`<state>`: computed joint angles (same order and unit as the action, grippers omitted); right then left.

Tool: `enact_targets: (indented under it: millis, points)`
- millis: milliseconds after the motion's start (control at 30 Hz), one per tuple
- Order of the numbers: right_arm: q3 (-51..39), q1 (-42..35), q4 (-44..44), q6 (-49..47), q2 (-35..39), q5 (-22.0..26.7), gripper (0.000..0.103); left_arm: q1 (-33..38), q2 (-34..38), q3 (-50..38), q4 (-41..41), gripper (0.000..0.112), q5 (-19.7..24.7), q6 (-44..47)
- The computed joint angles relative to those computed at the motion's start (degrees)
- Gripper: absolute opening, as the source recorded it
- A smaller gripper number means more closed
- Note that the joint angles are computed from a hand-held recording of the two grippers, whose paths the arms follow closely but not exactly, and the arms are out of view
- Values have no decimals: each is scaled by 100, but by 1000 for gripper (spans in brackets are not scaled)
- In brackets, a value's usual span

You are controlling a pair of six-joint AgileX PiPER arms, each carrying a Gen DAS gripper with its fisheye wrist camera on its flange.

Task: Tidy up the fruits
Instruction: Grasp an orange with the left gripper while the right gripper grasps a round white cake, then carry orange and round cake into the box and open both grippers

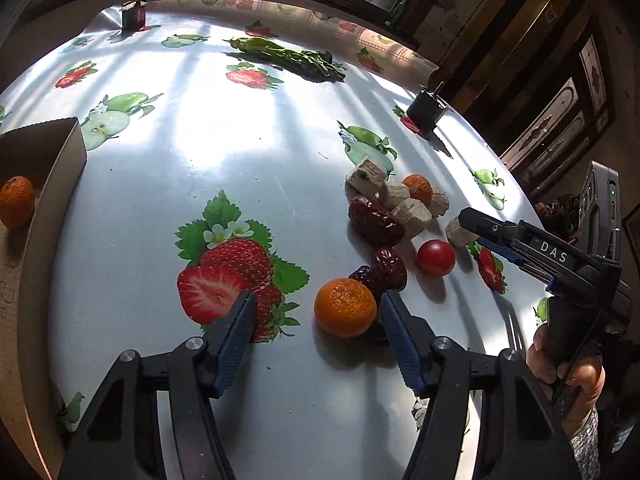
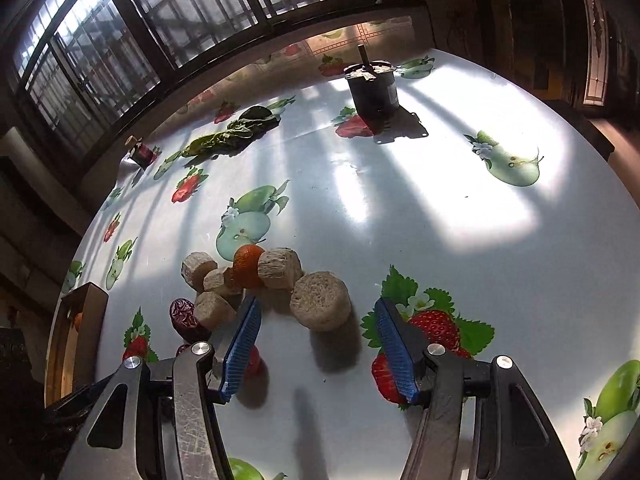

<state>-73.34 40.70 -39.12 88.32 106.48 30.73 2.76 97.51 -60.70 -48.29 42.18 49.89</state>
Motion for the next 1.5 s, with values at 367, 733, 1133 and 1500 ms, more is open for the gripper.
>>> enact_targets:
  millis: [367, 733, 1133, 1500]
  points:
    - [-207, 62, -208, -130, 309, 349, 37, 185, -100, 302, -848, 31, 122, 1501]
    - [-540, 273, -477, -60, 561, 863, 37, -53, -41, 402, -940, 44, -7, 1714]
    - [-246, 426, -938, 735, 387, 906, 34, -76, -313, 729, -1228, 30, -492, 1971]
    - [-753, 1302, -1131, 885, 205, 1673, 35, 1706, -1256, 907, -1330, 30, 1242, 2006]
